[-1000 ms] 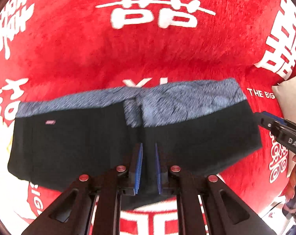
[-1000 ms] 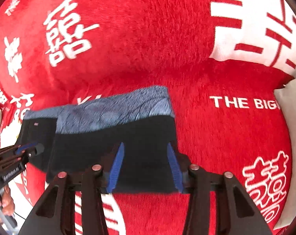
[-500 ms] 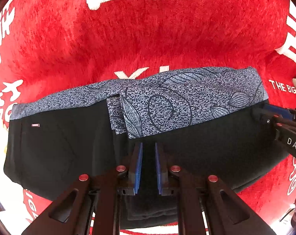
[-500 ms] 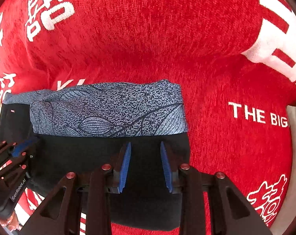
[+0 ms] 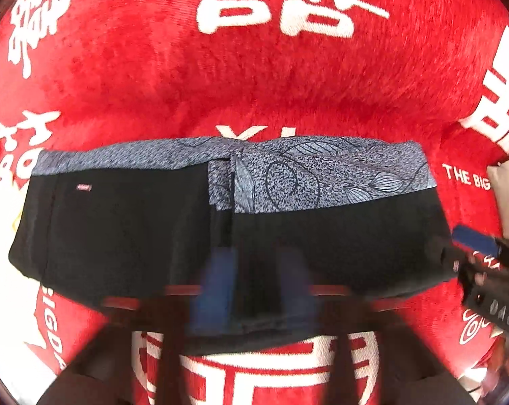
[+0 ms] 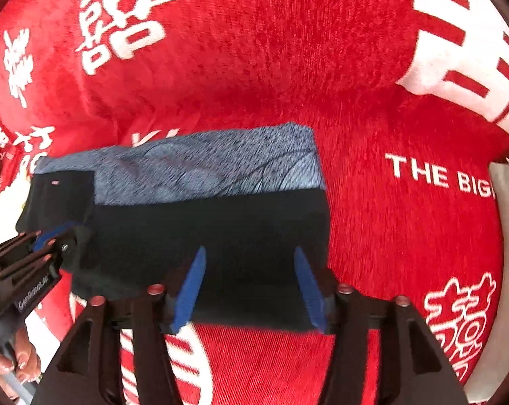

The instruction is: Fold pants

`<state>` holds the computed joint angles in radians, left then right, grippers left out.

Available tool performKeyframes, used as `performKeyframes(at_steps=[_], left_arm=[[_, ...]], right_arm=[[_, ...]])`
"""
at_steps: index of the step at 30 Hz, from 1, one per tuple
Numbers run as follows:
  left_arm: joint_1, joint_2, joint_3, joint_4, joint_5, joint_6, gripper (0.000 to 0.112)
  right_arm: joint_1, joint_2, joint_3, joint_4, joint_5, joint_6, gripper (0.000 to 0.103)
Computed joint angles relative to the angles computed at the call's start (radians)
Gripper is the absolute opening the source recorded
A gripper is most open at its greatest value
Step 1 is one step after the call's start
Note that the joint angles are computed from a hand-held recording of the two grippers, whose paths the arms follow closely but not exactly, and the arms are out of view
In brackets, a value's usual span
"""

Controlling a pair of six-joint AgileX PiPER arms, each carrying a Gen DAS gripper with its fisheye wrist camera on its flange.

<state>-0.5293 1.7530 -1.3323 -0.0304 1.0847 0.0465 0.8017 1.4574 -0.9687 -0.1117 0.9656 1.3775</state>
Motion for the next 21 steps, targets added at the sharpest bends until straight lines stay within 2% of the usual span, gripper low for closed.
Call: performKeyframes(at_steps=[1, 5, 8, 14, 21], left_arm=[[-0.007, -0.032, 0.017, 0.024, -0.014, -0.035, 0.102], [-0.013, -0.054, 0.023, 0.027, 0.006, -0.066, 0.102], [-0.018, -0.074, 0.022, 0.04, 0.038, -0.105, 0.102], [0.0, -0.137, 0.032, 0.039, 0.102, -0.131, 0.102], [0.088, -0.192, 0.09, 0.025, 0.114, -0.064, 0.102]], right_arm=[[0.021, -0.011, -0.007, -0.001, 0.013, 0.018, 0.068], [0.085, -0.054, -0.023, -0.003, 0.051, 0.059, 0.07], [0.121, -0.084, -0.035, 0.005, 0.075, 0.082, 0.08], [0.167, -0.108, -0.055, 0.007, 0.107, 0.091, 0.081], [0.184, -0.054, -0.095, 0.01, 0.114, 0.079, 0.081]])
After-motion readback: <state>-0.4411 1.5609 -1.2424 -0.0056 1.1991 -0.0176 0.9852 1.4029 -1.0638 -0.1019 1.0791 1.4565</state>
